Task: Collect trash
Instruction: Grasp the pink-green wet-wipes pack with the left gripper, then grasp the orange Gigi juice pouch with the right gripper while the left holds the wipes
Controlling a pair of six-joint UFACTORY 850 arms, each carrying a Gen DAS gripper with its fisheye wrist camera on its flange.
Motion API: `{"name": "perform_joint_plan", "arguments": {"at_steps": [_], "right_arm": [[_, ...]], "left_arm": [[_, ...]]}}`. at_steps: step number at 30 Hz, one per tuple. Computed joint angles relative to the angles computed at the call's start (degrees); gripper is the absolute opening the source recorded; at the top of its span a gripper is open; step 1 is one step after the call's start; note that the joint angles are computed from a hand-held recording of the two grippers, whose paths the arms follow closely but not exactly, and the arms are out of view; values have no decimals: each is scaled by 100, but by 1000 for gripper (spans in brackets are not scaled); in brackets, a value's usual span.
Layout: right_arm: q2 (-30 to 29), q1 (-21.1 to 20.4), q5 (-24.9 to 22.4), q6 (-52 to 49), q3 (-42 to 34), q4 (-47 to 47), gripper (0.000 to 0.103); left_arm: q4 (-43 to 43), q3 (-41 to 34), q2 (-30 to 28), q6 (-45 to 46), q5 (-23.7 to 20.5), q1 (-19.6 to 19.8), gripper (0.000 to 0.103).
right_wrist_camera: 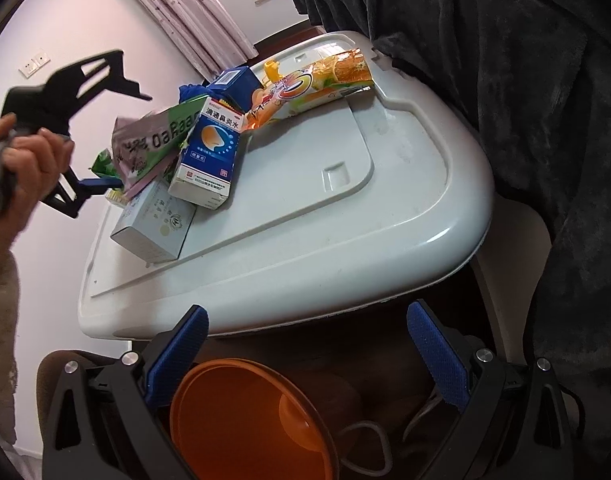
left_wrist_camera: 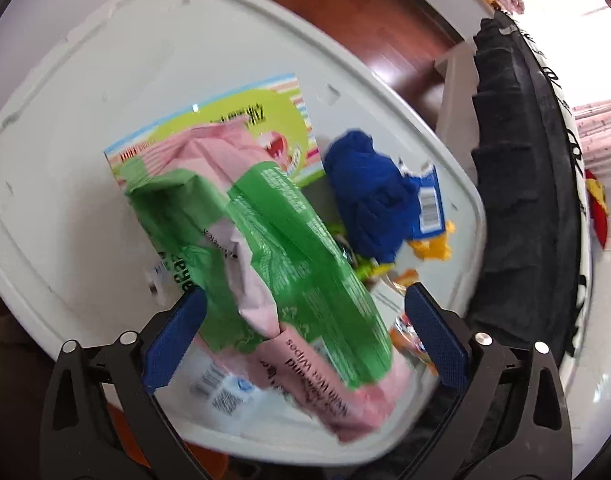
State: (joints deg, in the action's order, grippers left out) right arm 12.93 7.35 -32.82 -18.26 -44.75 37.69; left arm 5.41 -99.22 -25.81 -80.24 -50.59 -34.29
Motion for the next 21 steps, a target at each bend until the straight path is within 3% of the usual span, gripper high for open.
{"name": "perform_joint_plan", "arguments": {"at_steps": [2,4,7,13,17,21], "right_arm": [[-13,-41,-48,-93,-2,142,98],[-14,-45,-52,-106,-7,157,98],[1,-47,-65,-220,-7,273,98],[91,-44,-33,-490,2,551,98],[174,-15,-43,-637,20,630,98],[306,101,112,-682,4,497,98]], "left_arm": [[166,-279,-200,196,-387,-27,93],[230,-381,-280,596,-413,-25,66],[22,-379,-273,1208,-249,31,48],[-479,373,215,1620,387,107,34],[-403,684,454,1742,569,35,25],[58,863,665,1571,632,-61,23]]}}
